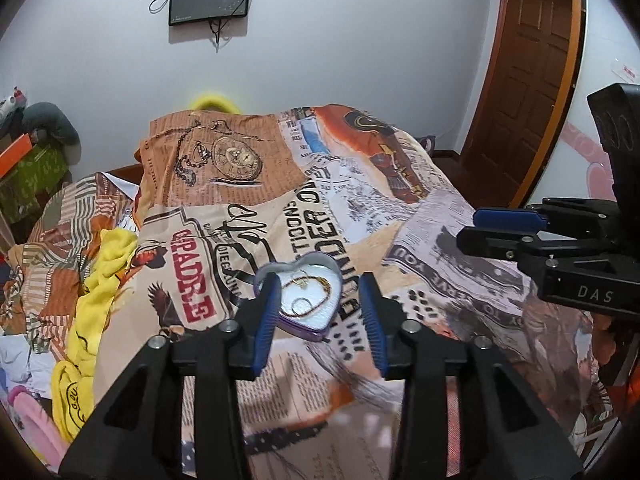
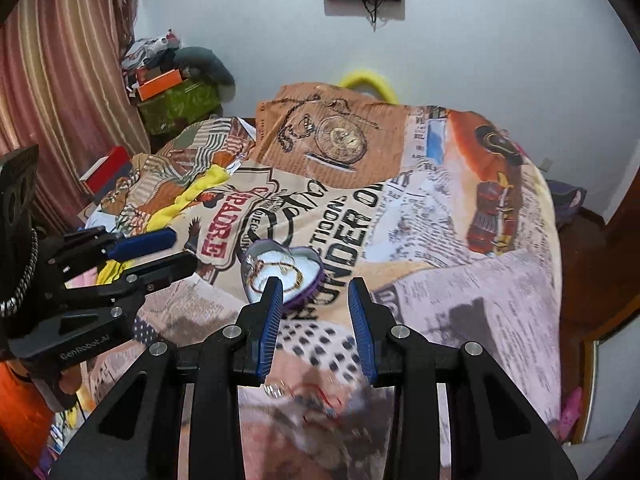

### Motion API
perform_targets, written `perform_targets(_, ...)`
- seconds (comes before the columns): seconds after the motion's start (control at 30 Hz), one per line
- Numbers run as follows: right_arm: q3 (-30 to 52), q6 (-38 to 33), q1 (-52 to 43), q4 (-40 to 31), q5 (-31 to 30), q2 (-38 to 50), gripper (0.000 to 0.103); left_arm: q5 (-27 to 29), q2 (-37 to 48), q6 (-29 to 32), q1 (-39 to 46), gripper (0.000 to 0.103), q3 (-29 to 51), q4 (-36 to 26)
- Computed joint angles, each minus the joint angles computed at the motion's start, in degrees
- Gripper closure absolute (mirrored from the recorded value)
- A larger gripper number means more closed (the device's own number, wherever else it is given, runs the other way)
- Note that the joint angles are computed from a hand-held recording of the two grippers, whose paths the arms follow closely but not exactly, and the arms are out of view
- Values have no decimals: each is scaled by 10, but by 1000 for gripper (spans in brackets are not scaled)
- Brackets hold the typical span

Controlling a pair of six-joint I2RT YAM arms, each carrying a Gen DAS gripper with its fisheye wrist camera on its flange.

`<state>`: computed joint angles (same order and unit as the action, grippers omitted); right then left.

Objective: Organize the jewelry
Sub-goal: 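Withdraw both tools from the tin toward the remaining jewelry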

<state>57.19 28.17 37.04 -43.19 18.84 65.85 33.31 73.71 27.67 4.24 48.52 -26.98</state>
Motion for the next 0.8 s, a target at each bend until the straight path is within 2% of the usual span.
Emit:
perform_targets(0.2, -43, 30, 28, -37, 38, -67, 65, 4, -40, 17, -5, 60, -36, -31)
perform_targets(0.4, -92, 61, 23, -58, 24, -117, 65, -9, -35, 23, -32, 60, -71, -37)
perform_targets(0.8, -186, 95, 30, -82, -8, -175, 65, -63, -3, 23, -120, 61, -140, 30)
